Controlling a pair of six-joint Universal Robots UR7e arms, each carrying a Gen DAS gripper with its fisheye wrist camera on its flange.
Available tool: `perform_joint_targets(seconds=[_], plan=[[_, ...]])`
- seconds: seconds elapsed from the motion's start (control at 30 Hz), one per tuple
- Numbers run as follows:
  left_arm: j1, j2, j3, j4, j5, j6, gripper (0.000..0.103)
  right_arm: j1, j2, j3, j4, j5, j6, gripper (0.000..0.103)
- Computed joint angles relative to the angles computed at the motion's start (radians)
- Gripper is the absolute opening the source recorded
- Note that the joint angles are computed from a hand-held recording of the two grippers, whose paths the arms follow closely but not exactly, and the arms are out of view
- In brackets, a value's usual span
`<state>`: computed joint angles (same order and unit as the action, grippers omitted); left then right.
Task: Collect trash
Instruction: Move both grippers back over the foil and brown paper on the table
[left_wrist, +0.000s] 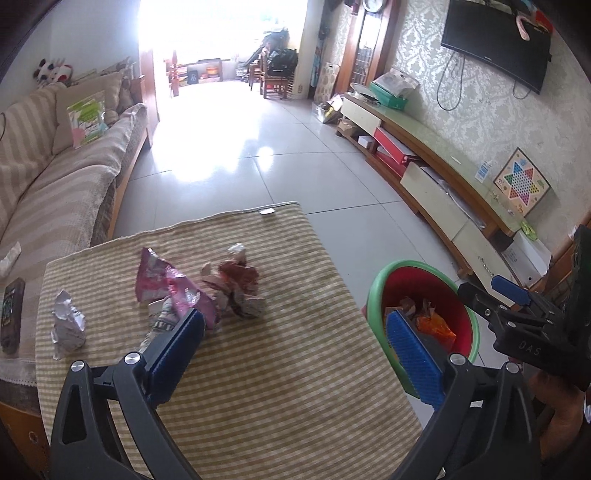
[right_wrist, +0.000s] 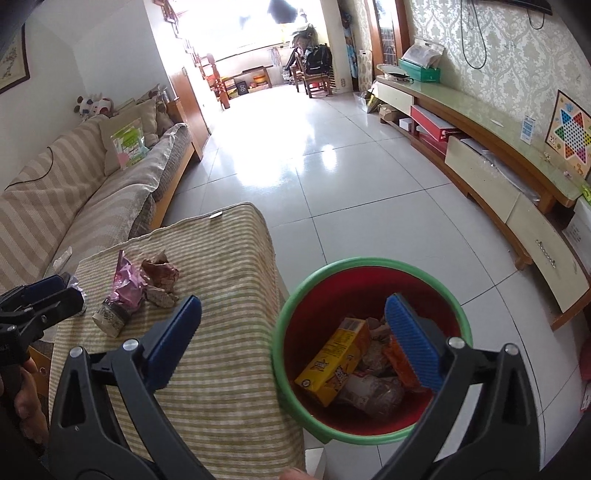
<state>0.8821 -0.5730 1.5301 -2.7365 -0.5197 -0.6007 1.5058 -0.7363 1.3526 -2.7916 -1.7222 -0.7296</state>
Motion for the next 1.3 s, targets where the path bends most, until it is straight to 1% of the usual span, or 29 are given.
perform_joint_targets(seconds=[0.13, 0.43, 0.57, 0.73, 0.87, 1.0, 1.07, 1.2, 1.3], plan=[[-0.001, -0.082, 0.124, -0.023, 0.035, -0.076, 0.095, 0.032, 0.004, 0.039, -0.014, -0.005, -0.012, 0.098], [0.003, -0.263, 0.370, -0.016, 0.095, -0.266, 0.095, 0.096, 0.028, 0.102, -0.028, -0.030, -0.043, 0.098], [0.010, -0.334, 0.458, 0.000, 0.117, -0.338, 0.095, 0.122, 0.046, 0.119, -0.031, -0.041, -0.055, 0.098], [0.028, -0.398, 0.524, 0.018, 0.135, -0.402, 0.095, 0.141, 0.082, 0.111, -0.016, -0.052, -0.054, 0.098], [0.058, -0.431, 0.550, 0.016, 0.139, -0.404, 0.095, 0.149, 0.118, 0.083, -0.007, -0.065, -0.051, 0.098], [0.107, -0.430, 0.535, -0.010, 0.131, -0.353, 0.095, 0.158, 0.169, 0.026, -0.007, -0.085, -0.059, 0.098], [0.135, -0.419, 0.519, -0.042, 0.124, -0.311, 0.095, 0.159, 0.199, -0.016, 0.007, -0.092, -0.055, 0.098], [0.181, -0.393, 0.478, -0.055, 0.115, -0.261, 0.095, 0.160, 0.265, -0.116, 0.047, -0.106, -0.039, 0.098], [0.210, -0.370, 0.455, -0.110, 0.104, -0.209, 0.095, 0.159, 0.317, -0.196, 0.093, -0.114, -0.022, 0.098]])
